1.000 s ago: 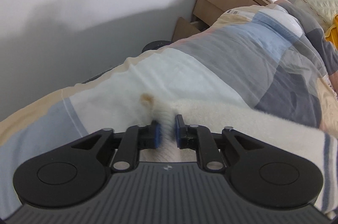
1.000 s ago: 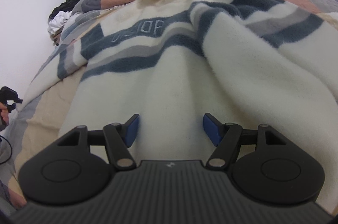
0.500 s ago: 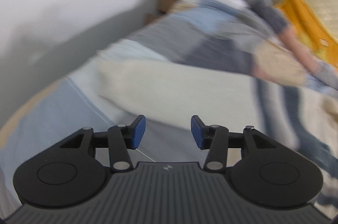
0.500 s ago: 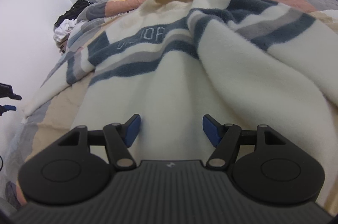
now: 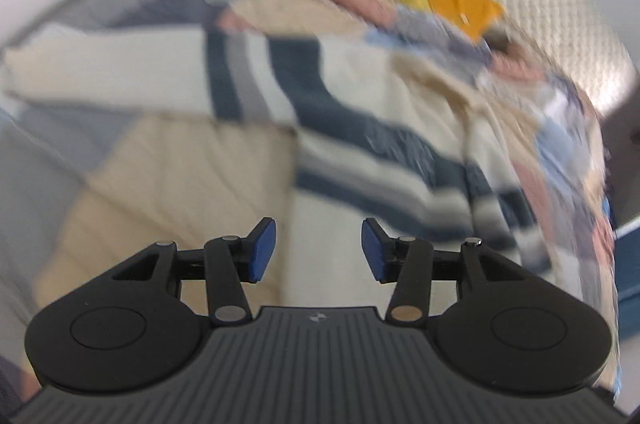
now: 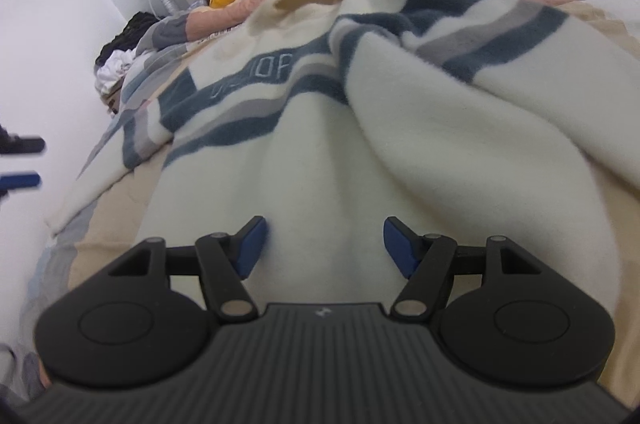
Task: Fold large clothes
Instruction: 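Move the left gripper over the blanket to another edge, then grasp the blanket with the left gripper, pull it, then open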
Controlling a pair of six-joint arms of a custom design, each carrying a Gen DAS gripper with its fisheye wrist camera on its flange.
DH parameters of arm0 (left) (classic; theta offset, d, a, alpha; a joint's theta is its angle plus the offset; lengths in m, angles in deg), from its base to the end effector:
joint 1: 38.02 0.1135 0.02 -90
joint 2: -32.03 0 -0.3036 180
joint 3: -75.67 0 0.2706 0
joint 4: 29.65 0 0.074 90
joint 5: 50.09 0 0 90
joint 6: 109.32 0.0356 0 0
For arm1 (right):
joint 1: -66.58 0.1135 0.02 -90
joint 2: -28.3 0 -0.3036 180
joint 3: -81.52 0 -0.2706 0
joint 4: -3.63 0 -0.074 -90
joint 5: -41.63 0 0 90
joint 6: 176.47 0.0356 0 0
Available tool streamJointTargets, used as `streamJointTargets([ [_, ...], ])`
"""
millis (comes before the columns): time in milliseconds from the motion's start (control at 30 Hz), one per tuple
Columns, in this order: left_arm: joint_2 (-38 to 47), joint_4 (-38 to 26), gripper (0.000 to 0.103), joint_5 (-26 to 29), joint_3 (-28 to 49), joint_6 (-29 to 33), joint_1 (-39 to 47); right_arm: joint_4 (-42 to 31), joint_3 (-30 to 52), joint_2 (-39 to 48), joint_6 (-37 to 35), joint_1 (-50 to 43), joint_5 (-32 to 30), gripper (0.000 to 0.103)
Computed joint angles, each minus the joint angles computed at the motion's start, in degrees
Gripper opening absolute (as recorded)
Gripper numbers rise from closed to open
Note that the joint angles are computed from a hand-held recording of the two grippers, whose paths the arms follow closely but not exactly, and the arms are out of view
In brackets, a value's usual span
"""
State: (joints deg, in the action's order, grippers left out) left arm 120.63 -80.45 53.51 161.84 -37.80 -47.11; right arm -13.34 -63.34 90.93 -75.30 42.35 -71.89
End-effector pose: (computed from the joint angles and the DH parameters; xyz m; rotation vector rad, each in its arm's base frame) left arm 0.3423 -0.0632 0.3185 -0.1071 2.5296 -0.4933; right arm 0.1851 -0.0677 0.1835 0.5047 2.2385 0.3637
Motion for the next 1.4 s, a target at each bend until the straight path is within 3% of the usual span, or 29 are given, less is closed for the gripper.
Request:
streamJointTargets([
  [400,-9.8,10.4,0.053,-4.4,-21.7,-8.1,-11.4,-0.4,-0.3,-1.5,3.1,-6.4,-5.5,0.068],
  [667,-9.1,13.8,0.058,-2.9,-27.7,-10.8,-8.8,-1.4,-0.1,-1.5,1.7,-5.5,-7.2,0.069],
  [1033,-8.1,17.2,0.067,6.3,-32.0,-11.6,-4.1,1.5,0.5,3.2,3.8,-4.5,-7.2,0.069],
  [1400,-7.1,24.7,0.067,5.4,-34.3,-10.7,-9.6,1.9,0.5,3.2,3.9,-3.3,-5.8,0.069],
])
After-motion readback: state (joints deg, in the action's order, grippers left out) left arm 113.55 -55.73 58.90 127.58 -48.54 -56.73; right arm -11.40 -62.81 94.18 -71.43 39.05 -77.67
